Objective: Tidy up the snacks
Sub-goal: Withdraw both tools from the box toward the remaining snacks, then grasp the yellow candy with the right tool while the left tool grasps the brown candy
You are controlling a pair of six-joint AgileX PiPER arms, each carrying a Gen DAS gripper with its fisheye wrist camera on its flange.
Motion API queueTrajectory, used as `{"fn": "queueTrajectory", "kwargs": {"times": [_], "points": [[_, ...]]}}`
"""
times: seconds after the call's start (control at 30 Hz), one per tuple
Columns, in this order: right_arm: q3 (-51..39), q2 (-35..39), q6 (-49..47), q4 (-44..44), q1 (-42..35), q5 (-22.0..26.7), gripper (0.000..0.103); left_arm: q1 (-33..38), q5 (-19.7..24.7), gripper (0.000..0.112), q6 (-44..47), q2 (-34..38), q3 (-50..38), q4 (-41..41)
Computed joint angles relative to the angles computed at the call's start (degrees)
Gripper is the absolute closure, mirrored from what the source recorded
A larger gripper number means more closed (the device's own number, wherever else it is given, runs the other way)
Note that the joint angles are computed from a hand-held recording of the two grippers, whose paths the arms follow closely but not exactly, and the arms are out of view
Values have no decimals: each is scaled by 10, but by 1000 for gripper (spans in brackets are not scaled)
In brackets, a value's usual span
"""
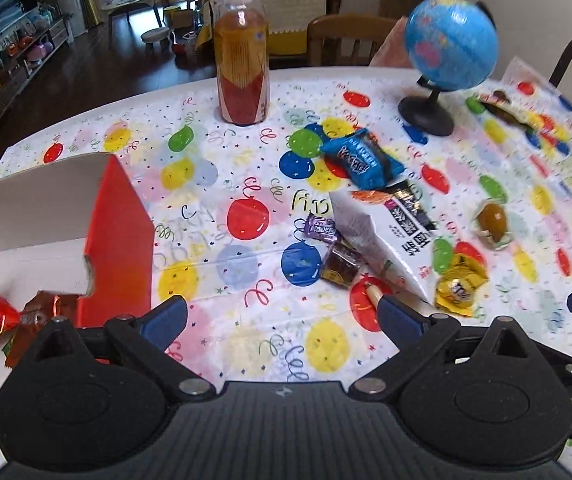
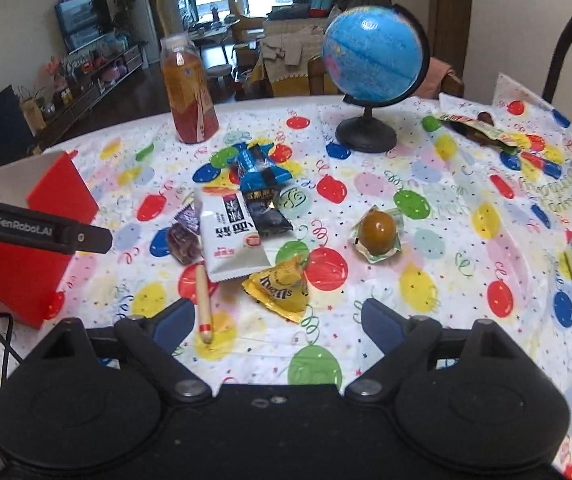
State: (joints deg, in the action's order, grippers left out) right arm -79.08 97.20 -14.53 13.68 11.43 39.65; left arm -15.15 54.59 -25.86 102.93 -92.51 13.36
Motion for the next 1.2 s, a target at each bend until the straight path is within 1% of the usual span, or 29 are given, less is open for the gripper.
{"fn": "queueTrajectory", "kwargs": {"times": [0.1,0.23,0.37,0.6,0.7,0.8,0.9,0.93,0.97,1.0,1.03,1.07,1.1,1.17,1.2], "points": [[-28,35,-15,5,-4,13,14,-8,10,10,6,38,-34,12],[-58,73,-32,5,0,22,18,-14,30,10,11,90,-85,22],[-88,110,-37,-2,5,28,27,-9,57,10,21,140,-139,9],[-141,165,-57,12,3,52,36,3,70,11,60,196,-199,-32],[-156,180,-67,22,3,57,44,11,68,12,72,209,-213,-55],[-168,192,-69,21,4,58,48,15,77,21,85,224,-233,-71],[-173,198,-72,22,6,54,49,19,87,33,88,237,-250,-78],[-174,198,-74,22,7,52,49,22,86,41,92,239,-253,-86],[-173,198,-75,21,7,50,51,24,87,46,96,241,-255,-93],[-172,198,-74,19,8,48,52,27,87,47,100,243,-257,-100],[-171,197,-74,18,9,46,55,28,85,51,101,243,-256,-102],[-169,195,-74,17,9,43,62,28,79,56,102,241,-252,-104],[-167,194,-71,12,10,40,68,29,73,59,104,238,-247,-105],[-165,192,-69,15,9,42,70,31,68,74,106,235,-243,-113],[-162,190,-68,18,8,41,71,33,66,78,108,233,-241,-118]]}}
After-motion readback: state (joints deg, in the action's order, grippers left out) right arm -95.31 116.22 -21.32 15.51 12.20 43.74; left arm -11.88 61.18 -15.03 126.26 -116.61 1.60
